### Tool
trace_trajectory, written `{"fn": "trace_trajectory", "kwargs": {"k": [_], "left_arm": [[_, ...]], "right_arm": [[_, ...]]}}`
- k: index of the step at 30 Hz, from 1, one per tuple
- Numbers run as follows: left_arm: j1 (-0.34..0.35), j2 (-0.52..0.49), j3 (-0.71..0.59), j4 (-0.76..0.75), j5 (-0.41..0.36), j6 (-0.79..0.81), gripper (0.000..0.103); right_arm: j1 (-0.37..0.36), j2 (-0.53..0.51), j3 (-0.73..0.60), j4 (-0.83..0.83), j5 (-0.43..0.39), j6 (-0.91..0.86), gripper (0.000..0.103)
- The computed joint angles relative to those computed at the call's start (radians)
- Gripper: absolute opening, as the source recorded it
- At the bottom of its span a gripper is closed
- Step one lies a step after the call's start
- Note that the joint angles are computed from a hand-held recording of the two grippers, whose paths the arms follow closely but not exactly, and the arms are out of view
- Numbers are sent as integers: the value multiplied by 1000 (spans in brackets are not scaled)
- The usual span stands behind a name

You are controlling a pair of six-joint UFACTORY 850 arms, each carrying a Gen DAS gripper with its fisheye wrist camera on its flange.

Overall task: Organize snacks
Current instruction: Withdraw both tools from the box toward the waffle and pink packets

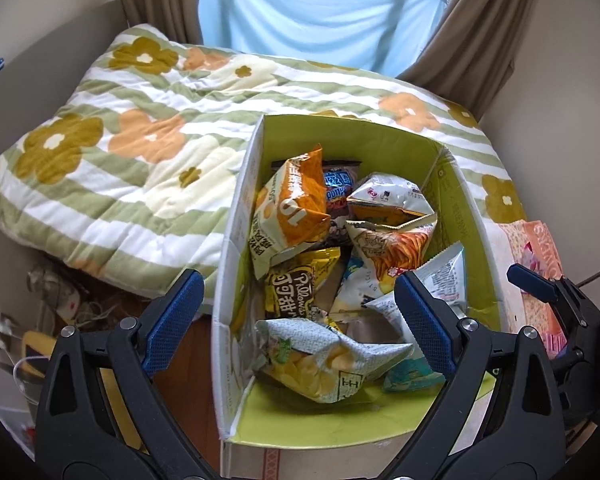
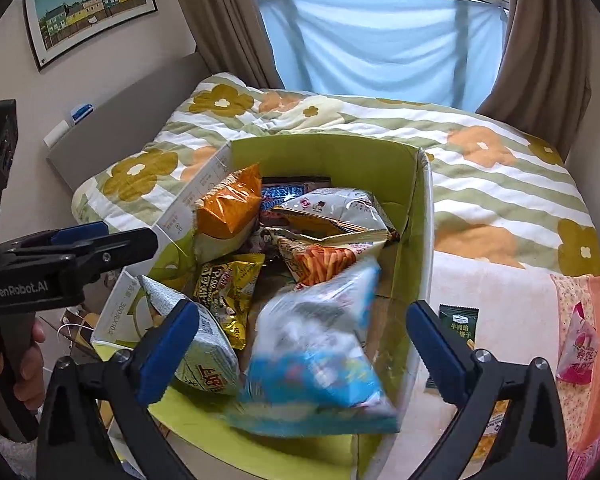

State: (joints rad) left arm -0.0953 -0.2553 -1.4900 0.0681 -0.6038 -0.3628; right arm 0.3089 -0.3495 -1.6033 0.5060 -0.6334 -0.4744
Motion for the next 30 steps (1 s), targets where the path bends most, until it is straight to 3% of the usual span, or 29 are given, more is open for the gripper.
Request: {"fn": "trace_trajectory", "kwargs": {"k": [3, 8, 17, 21, 30], "left_arm": [[0, 11, 11, 14, 4, -4, 96], [10, 24, 30, -87, 20, 99, 96], [-26, 10, -5, -230, 33, 272, 96], [-74, -7, -41, -270, 31, 322, 96], [-255, -101, -184, -222, -9, 303, 96]], "right_arm": [[6, 13, 19, -7, 1, -6, 103], [12, 23, 20, -65, -13, 42, 103], [-15, 128, 108, -160, 79, 157, 103], [-59, 186, 156, -200, 104, 203, 103], [-226, 287, 254, -346, 103, 272, 103]]}}
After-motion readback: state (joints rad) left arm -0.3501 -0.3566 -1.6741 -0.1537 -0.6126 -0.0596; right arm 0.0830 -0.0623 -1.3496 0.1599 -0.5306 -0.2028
